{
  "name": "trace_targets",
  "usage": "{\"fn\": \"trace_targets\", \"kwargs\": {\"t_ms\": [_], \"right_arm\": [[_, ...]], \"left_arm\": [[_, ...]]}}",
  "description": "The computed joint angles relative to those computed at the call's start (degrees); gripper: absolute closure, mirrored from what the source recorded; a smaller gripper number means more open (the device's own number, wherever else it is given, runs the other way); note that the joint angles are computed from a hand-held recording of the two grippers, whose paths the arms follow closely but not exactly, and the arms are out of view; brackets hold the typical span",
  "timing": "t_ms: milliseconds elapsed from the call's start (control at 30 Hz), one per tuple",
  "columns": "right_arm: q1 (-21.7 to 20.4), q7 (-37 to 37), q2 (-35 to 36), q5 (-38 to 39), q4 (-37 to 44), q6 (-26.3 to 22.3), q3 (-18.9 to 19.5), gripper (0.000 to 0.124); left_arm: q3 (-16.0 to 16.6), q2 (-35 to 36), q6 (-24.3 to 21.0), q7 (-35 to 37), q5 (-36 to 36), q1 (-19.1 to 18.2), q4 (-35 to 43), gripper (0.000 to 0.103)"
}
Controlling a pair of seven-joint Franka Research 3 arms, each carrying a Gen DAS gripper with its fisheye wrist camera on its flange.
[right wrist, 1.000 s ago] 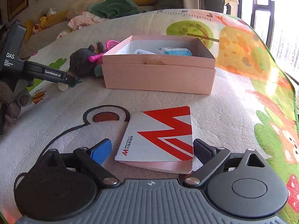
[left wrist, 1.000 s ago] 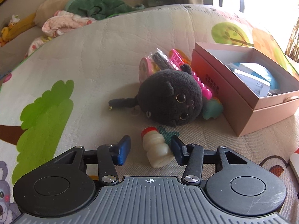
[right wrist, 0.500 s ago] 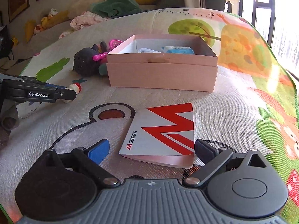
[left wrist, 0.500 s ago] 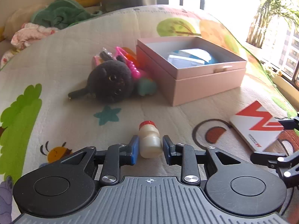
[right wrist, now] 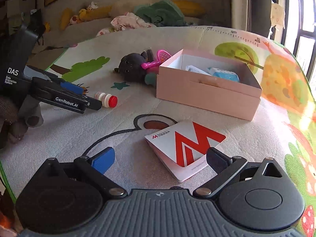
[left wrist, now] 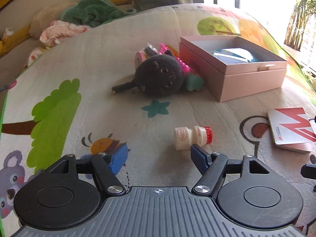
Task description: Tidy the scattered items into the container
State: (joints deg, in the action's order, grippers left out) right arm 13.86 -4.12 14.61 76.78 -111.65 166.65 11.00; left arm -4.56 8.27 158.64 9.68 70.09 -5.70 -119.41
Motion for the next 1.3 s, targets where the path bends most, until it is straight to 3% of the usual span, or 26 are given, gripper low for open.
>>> {"fn": "trace_targets", "kwargs": {"t_ms": [100, 233, 433, 533, 667, 800, 867, 933, 1067, 1167, 1300], "right_arm": [[-0.24, -3.86, -0.04, -0.71, 0.75, -0.14, 0.03, 0.023], [-0.81, -1.95, 1.71, -6.35, 4.06, -4.55, -0.87, 0.022], [1.39, 19.88, 11.50, -27.50, 15.17, -10.03, -5.27, 0.021], [-0.43, 25.97, 14.70, -30.44, 19.71, -14.81, -4.59, 0.021], [-2.73, 27.17, 13.53, -30.51, 17.16, -11.01, -1.61, 0.031], [-1.94, 34.94, 11.17, -32.17, 11.84, -2.24, -1.86, 0.031], [-4.25, 33.61, 9.74, -30.08, 8.92, 0.60, 1.03, 0.031], [-7.90, 27.01, 7.34, -26.30, 5.53, 0.22, 4.79, 0.025], [-10.84, 12.89, 1.86, -17.02, -0.38, -0.18, 7.26, 0.024], [-10.19, 8.66, -1.00, -13.23, -3.28, 1.86, 5.78, 0.024], [-5.89, 14.50, -0.66, -18.42, -3.84, 5.06, 0.64, 0.027]], "left_arm": [[0.39, -0.29, 1.75, -2.16, 0.75, 0.44, -0.82, 0.009], [0.56, 0.08, 5.89, -2.40, -0.01, 1.13, -1.59, 0.007], [1.01, -0.38, 11.04, -1.54, 0.30, 1.07, -2.62, 0.005], [0.90, -0.80, 11.13, -1.11, 0.40, 0.87, -2.90, 0.003], [0.54, -0.47, 10.65, 0.44, -1.74, 0.74, -2.77, 0.002], [0.82, 0.52, 11.31, -0.22, -2.03, 0.17, -2.03, 0.002], [1.04, 1.13, 11.72, -0.69, -1.94, -0.25, -1.57, 0.001], [1.26, 1.46, 10.93, -1.41, -0.79, -0.95, -1.08, 0.000], [2.05, 1.38, 10.78, -6.98, 5.07, -1.81, -0.99, 0.000], [1.65, 1.52, 10.05, -10.80, 8.97, -1.72, -0.64, 0.000], [0.89, 1.72, 9.43, -9.59, 8.15, -1.23, -0.43, 0.000]]}}
